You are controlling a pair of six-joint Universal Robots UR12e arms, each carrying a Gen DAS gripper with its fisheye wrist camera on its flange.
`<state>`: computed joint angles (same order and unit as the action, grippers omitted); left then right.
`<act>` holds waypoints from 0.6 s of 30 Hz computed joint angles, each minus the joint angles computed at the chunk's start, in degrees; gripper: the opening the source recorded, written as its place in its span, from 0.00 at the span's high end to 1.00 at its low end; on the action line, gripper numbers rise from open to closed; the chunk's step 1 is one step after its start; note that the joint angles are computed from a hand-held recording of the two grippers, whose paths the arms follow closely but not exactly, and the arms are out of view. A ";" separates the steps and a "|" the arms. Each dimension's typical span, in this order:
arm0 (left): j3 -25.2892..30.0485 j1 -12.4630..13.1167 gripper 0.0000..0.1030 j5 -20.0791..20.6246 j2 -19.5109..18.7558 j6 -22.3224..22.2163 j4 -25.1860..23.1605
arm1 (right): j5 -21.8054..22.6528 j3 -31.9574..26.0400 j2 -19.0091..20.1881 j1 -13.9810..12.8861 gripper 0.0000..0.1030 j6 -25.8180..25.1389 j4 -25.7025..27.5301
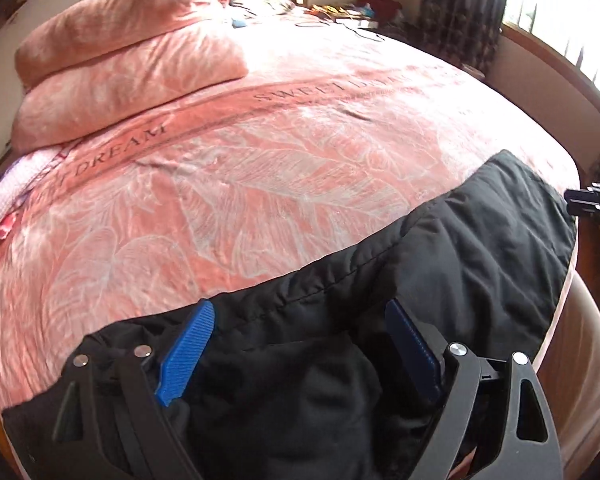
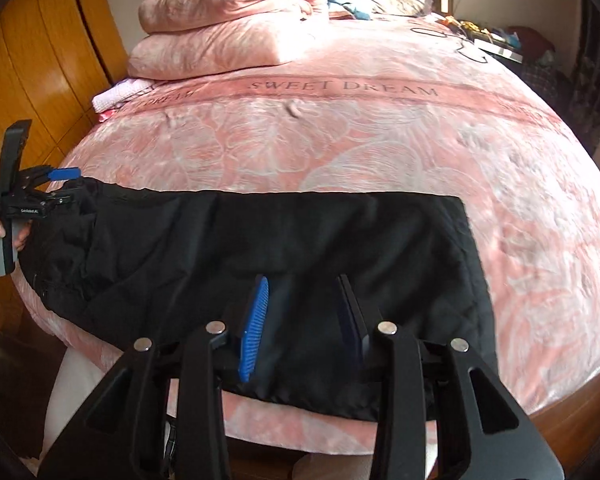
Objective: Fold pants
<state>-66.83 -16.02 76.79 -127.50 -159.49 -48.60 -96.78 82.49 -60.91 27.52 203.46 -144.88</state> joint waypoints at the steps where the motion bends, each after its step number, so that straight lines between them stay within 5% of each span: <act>1: 2.00 0.75 0.16 -2.67 -0.95 2.73 -4.74 | 0.94 -1.63 1.28 0.18 0.66 -0.77 0.45; 6: 8.52 2.96 0.29 -9.32 -4.22 10.42 -20.93 | 4.25 -7.91 6.29 0.97 0.66 -2.65 4.61; 12: 9.38 3.13 0.29 -7.62 -5.20 12.78 -23.72 | 5.37 -10.41 8.36 1.73 0.66 -4.03 7.18; 18: 8.55 2.72 0.28 -4.11 -5.44 13.96 -21.66 | 5.43 -12.44 9.63 1.75 0.66 -3.96 8.39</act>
